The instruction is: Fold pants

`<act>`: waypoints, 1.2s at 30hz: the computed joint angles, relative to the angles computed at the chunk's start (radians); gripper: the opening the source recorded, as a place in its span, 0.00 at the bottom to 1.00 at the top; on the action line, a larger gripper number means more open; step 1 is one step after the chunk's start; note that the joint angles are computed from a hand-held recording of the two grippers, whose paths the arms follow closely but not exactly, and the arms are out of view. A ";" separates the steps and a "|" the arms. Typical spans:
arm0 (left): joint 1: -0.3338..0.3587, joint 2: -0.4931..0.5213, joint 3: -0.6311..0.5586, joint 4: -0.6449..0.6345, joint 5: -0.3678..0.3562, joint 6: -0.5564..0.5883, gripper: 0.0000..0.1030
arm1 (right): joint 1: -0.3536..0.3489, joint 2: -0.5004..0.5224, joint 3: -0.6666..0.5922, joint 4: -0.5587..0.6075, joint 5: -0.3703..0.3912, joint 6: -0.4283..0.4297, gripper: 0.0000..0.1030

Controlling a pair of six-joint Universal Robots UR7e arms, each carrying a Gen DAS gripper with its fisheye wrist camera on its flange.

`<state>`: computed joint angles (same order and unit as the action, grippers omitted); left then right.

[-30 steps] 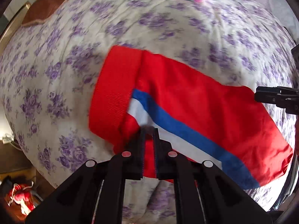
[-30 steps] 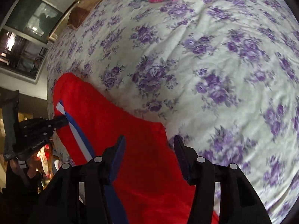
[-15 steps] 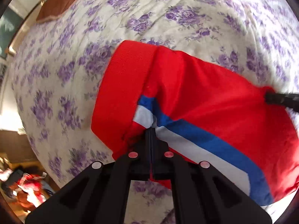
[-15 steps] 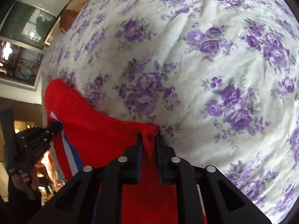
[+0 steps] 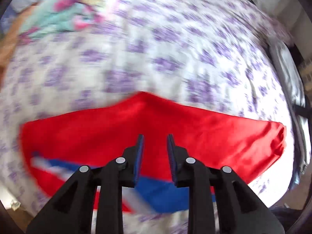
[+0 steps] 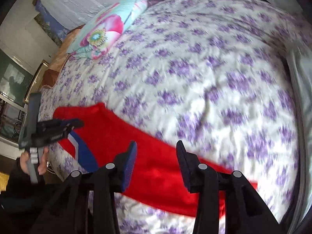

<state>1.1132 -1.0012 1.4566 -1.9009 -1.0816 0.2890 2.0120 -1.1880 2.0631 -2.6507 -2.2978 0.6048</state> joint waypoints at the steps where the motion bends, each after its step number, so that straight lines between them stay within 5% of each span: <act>1: -0.005 0.026 0.003 0.013 -0.006 -0.008 0.22 | 0.009 -0.008 0.044 -0.012 0.001 0.048 0.40; 4: -0.026 0.077 0.025 0.018 0.062 -0.034 0.22 | 0.028 0.055 0.139 -0.147 -0.017 0.175 0.21; 9: -0.034 0.091 0.036 0.016 0.083 -0.037 0.22 | 0.031 0.220 0.151 -0.384 -0.074 0.169 0.17; 13: -0.040 0.104 0.034 0.021 0.094 -0.048 0.24 | -0.026 0.241 0.140 -0.251 0.014 0.278 0.15; 16: -0.032 0.142 0.015 -0.006 0.103 -0.035 0.24 | -0.039 0.256 0.140 -0.238 0.027 0.279 0.14; 18: -0.030 0.148 0.014 -0.015 0.103 -0.027 0.24 | -0.043 0.248 0.131 -0.218 0.043 0.276 0.19; 20: -0.020 0.163 -0.012 -0.003 0.093 -0.022 0.24 | -0.049 0.227 0.142 -0.251 0.089 0.266 0.37; 25: -0.010 0.108 -0.011 0.017 0.037 -0.034 0.24 | 0.006 0.097 0.269 -0.369 0.034 0.393 0.62; 31: 0.031 0.001 0.046 0.089 -0.113 -0.075 0.27 | -0.040 0.014 0.499 -0.713 0.052 0.584 0.63; 36: 0.040 -0.034 0.105 0.128 -0.077 -0.090 0.27 | -0.127 0.108 0.530 -0.932 0.098 0.524 0.63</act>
